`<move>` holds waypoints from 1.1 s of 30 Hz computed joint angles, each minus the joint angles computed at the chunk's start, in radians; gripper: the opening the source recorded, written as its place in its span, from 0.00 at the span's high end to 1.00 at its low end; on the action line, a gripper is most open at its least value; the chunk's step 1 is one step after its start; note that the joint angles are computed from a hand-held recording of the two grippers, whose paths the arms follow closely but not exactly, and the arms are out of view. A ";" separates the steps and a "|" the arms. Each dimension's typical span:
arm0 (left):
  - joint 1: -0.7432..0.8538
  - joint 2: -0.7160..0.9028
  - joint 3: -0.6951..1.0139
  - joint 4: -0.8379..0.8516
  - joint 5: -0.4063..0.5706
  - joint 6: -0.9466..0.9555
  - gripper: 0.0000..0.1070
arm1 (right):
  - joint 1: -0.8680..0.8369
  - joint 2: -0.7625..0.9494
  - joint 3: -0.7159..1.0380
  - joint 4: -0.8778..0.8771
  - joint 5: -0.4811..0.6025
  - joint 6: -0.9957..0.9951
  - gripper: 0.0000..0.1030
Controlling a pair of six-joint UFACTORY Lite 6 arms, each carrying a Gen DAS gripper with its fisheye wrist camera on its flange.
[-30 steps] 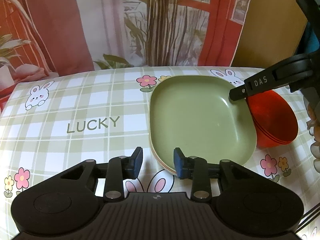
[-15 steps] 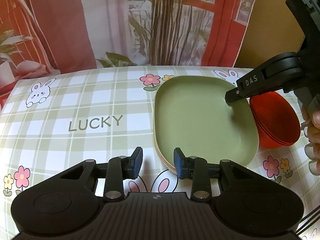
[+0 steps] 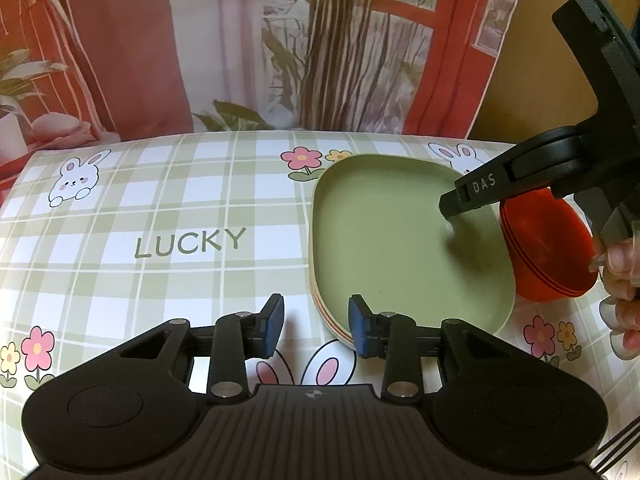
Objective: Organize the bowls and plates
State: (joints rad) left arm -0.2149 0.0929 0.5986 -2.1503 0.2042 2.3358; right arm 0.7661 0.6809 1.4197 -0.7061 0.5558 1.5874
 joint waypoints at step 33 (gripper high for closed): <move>-0.255 -0.177 -0.021 0.080 -0.106 -0.264 0.62 | 0.096 -0.753 -0.818 -0.522 0.028 0.558 0.82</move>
